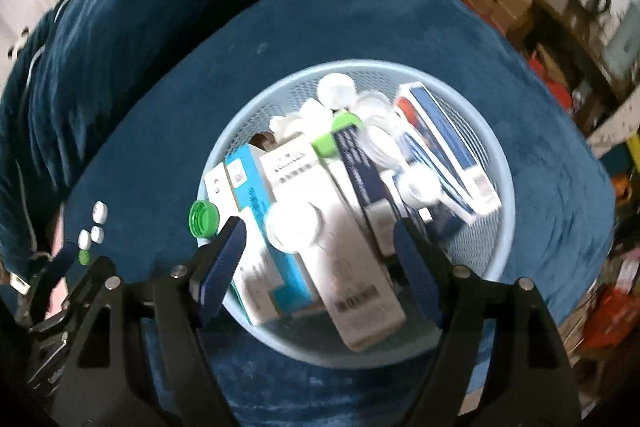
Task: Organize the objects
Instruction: 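Withdraw both open tools from the basket back toward the caps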
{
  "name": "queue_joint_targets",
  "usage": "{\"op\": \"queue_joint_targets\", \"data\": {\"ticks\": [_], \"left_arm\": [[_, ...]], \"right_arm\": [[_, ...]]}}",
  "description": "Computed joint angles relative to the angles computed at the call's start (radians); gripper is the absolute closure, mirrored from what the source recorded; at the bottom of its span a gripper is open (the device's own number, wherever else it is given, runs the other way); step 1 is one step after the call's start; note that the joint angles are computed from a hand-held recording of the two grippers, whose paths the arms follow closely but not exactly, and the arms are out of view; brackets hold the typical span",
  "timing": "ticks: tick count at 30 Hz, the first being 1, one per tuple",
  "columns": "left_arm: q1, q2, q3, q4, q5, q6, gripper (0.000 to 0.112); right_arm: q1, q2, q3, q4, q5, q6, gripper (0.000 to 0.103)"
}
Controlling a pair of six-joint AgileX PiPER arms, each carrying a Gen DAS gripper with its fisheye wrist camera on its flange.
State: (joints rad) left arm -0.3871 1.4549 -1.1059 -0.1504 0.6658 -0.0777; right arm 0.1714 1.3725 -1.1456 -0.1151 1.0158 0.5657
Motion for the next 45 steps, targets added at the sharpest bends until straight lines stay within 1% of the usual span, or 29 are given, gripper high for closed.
{"op": "queue_joint_targets", "data": {"ticks": [3,5,10,12,14,18,21,23,26,29,31,32,33,37,42,45], "left_arm": [[0.028,0.005,0.002,-0.026,0.005,0.037,0.014],[0.039,0.006,0.003,-0.039,0.003,0.050,0.014],[0.033,0.014,-0.006,-0.058,0.007,0.055,0.014],[0.023,0.015,-0.009,-0.062,0.009,0.058,0.014],[0.004,0.017,-0.012,-0.050,0.008,0.045,0.014],[-0.022,0.024,-0.016,-0.033,0.010,0.023,0.014],[-0.033,0.026,-0.020,-0.023,0.014,0.006,0.014],[-0.034,0.024,-0.020,-0.014,0.015,0.001,0.014],[-0.026,0.022,-0.014,-0.007,0.014,0.005,0.014],[0.014,0.019,0.002,-0.013,0.013,0.025,0.014],[0.061,0.015,0.019,-0.031,0.008,0.053,0.011],[0.087,0.012,0.030,-0.042,0.003,0.070,0.011],[0.107,0.011,0.037,-0.052,0.002,0.086,0.010],[0.231,0.008,0.074,-0.107,-0.003,0.177,0.010],[0.412,0.026,0.116,-0.175,-0.015,0.319,0.010],[0.535,0.064,0.128,-0.206,-0.025,0.402,0.010]], "right_arm": [[0.045,0.057,-0.040,-0.081,0.043,0.039,0.026],[0.042,0.077,-0.044,-0.092,0.068,0.053,0.026],[-0.028,0.027,-0.007,-0.079,0.070,0.063,0.026],[-0.080,0.010,0.008,-0.052,0.073,0.050,0.026],[-0.135,-0.013,0.026,-0.024,0.076,0.035,0.026],[-0.201,-0.057,0.046,-0.011,0.101,0.039,0.026],[-0.239,-0.097,0.057,0.027,0.079,0.008,0.026],[-0.227,-0.114,0.060,0.034,0.053,0.003,0.026],[-0.140,-0.118,0.043,-0.009,0.032,0.047,0.026],[-0.048,-0.096,0.016,-0.041,0.004,0.076,0.025],[0.036,-0.061,-0.014,-0.077,-0.005,0.114,0.017],[0.074,-0.046,-0.024,-0.089,-0.010,0.130,0.011],[0.108,-0.028,-0.038,-0.098,-0.015,0.139,0.010],[0.237,0.082,-0.124,-0.121,-0.032,0.151,0.010],[0.342,0.228,-0.234,-0.107,-0.032,0.151,0.010],[0.392,0.320,-0.311,-0.078,-0.029,0.144,0.010]]}}
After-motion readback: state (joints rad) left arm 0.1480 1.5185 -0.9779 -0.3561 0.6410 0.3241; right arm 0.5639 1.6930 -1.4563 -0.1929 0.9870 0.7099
